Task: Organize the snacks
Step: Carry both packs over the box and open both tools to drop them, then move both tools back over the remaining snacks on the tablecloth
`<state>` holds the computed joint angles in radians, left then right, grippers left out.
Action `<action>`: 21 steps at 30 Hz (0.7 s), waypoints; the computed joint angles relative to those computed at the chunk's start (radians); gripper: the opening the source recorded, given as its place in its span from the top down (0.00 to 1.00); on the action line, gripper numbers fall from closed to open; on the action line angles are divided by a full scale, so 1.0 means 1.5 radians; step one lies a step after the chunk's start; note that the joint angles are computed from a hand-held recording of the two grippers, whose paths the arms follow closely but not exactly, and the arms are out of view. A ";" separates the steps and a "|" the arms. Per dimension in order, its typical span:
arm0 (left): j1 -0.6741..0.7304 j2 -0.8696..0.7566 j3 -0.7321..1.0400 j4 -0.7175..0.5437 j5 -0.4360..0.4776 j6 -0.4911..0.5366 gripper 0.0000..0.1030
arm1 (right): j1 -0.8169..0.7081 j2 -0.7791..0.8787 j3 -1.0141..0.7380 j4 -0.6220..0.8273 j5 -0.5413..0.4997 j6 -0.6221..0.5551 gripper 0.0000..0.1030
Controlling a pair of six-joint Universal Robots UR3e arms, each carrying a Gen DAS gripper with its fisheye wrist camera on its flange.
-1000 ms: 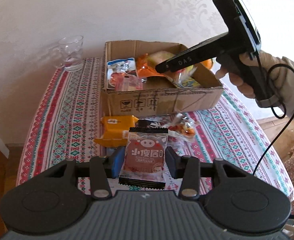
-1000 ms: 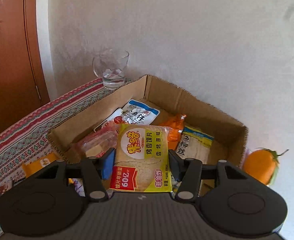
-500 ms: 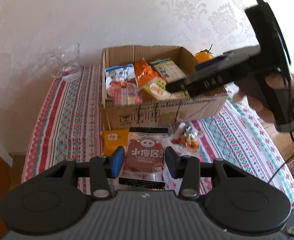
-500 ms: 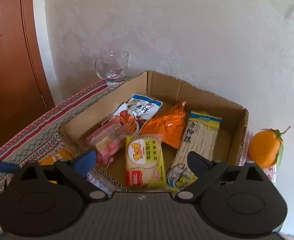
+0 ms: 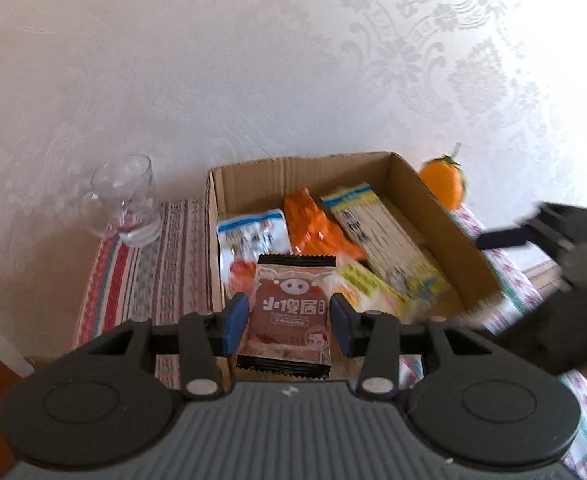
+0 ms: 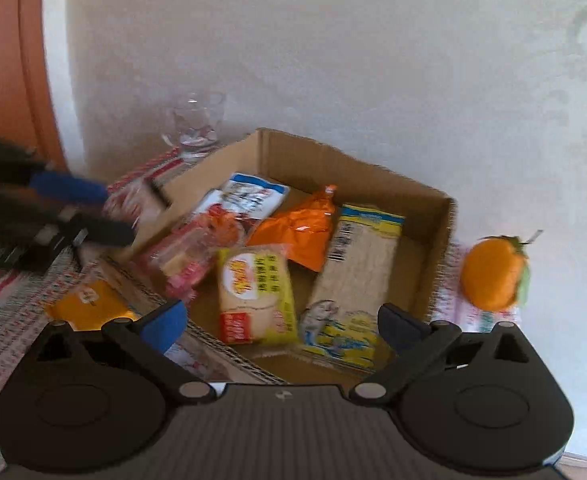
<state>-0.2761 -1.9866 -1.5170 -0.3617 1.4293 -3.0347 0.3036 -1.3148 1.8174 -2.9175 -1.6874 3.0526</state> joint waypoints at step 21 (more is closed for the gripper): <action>-0.034 -0.188 0.280 -0.067 0.126 -0.041 0.11 | 0.051 -0.059 0.073 -0.046 -0.062 0.046 0.00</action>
<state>-0.3270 -2.2680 -1.0974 -0.4619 1.6180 -3.0958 0.3794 -1.4029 1.9265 -2.9864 -1.7803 3.1213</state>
